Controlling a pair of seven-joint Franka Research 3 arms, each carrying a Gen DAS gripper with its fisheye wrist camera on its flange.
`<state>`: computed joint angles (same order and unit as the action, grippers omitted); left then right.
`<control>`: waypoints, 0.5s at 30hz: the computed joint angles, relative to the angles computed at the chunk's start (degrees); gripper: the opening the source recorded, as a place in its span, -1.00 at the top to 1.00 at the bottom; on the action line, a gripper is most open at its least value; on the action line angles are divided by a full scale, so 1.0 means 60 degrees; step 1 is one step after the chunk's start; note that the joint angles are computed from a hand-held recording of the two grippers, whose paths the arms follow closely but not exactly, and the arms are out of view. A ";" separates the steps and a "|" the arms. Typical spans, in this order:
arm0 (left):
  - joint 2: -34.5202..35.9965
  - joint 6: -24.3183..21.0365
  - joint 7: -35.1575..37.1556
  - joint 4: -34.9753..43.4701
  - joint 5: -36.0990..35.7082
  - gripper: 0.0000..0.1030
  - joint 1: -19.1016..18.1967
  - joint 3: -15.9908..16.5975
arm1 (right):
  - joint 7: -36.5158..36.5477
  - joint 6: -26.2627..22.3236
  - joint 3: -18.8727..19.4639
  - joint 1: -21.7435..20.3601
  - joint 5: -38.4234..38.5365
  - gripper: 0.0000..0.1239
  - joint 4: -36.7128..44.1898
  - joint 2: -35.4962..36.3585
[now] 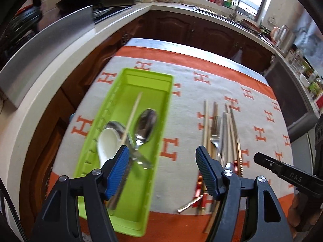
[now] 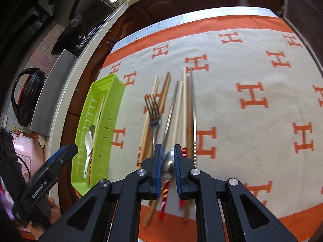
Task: Organize utensils
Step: 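Grasp a wooden chopstick with the left tool while the right tool reaches for a steel chopstick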
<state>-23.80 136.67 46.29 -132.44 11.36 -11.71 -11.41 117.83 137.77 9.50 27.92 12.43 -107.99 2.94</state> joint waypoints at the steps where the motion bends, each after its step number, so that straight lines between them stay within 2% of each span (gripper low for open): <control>1: 0.0193 0.0041 0.0263 0.0148 -0.0225 -0.29 -0.0140 0.0102 | 0.0014 -0.0036 -0.0031 -0.0022 -0.0096 0.82 -0.0069 -0.0083; 2: 0.0323 0.0101 0.0446 0.0230 -0.0426 -0.27 -0.0244 0.0152 | 0.0033 -0.0065 -0.0045 -0.0039 -0.0159 0.82 -0.0094 -0.0127; 4: 0.0743 0.0124 0.1018 0.0507 -0.1021 0.00 -0.0481 0.0320 | 0.0016 -0.0080 -0.0079 -0.0096 -0.0239 0.82 -0.0207 -0.0239; 5: 0.0882 0.0144 0.1130 0.0587 -0.1174 0.03 -0.0506 0.0304 | 0.0009 -0.0082 -0.0094 -0.0130 -0.0265 0.82 -0.0261 -0.0288; 10: 0.1882 -0.0115 0.1691 0.1182 -0.1967 0.18 -0.0545 0.0253 | -0.0056 -0.0029 -0.0104 -0.0234 -0.0323 0.82 -0.0397 -0.0396; 15: 0.2497 -0.0280 0.1894 0.1499 -0.2091 0.19 -0.0452 0.0063 | -0.0216 0.0000 -0.0094 -0.0289 -0.0169 0.82 -0.0552 -0.0416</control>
<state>-8.82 134.99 57.66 -123.44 -1.19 -14.42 -11.04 116.53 137.77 8.93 26.19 11.42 -111.31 0.45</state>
